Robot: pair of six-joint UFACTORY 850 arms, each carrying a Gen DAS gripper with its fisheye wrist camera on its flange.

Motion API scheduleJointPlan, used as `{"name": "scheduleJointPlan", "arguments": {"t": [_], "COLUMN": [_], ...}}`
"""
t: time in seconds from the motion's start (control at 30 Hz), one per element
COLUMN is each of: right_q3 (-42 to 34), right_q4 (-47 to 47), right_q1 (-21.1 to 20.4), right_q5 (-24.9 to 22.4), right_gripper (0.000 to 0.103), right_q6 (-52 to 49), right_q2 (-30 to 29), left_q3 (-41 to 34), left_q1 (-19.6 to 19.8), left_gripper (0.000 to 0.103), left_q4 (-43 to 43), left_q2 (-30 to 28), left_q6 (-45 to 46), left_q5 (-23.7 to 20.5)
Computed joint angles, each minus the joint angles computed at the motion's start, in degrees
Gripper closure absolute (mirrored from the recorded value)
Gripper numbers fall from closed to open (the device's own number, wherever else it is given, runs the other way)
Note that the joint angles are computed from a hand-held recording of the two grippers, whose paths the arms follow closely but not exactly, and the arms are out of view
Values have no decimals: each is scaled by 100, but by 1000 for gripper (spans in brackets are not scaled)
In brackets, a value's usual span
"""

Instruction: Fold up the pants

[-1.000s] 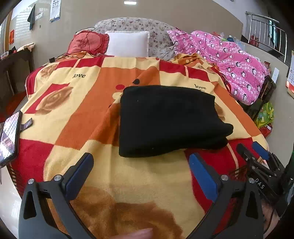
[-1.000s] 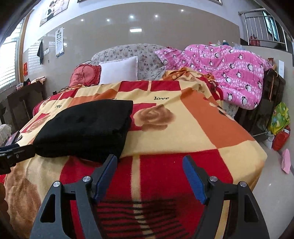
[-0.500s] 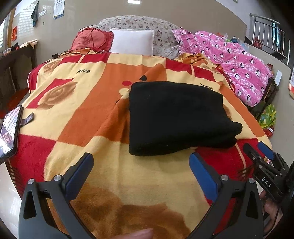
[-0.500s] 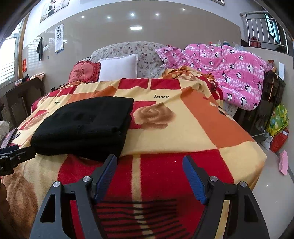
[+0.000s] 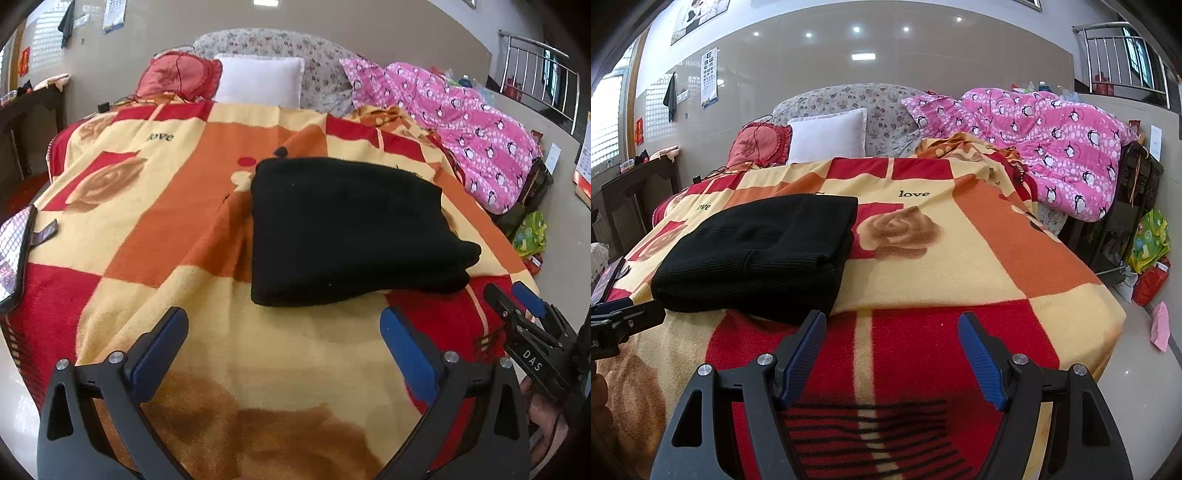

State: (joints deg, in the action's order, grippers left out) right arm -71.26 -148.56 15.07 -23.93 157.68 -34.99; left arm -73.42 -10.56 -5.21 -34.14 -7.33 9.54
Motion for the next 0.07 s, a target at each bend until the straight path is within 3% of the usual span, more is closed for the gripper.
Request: {"name": "scheduleJointPlan", "arguments": {"t": [0.07], "right_q3": [10], "right_q4": [-27], "right_q1": [-1], "right_q5": [-16], "right_gripper": [28], "right_q6": [35], "right_q2": [5], "left_q3": [-9], "left_q1": [-39], "left_gripper": [0], "left_q4": [-480], "left_q2": [5], "left_q6": [512], "left_q5": [-8]}}
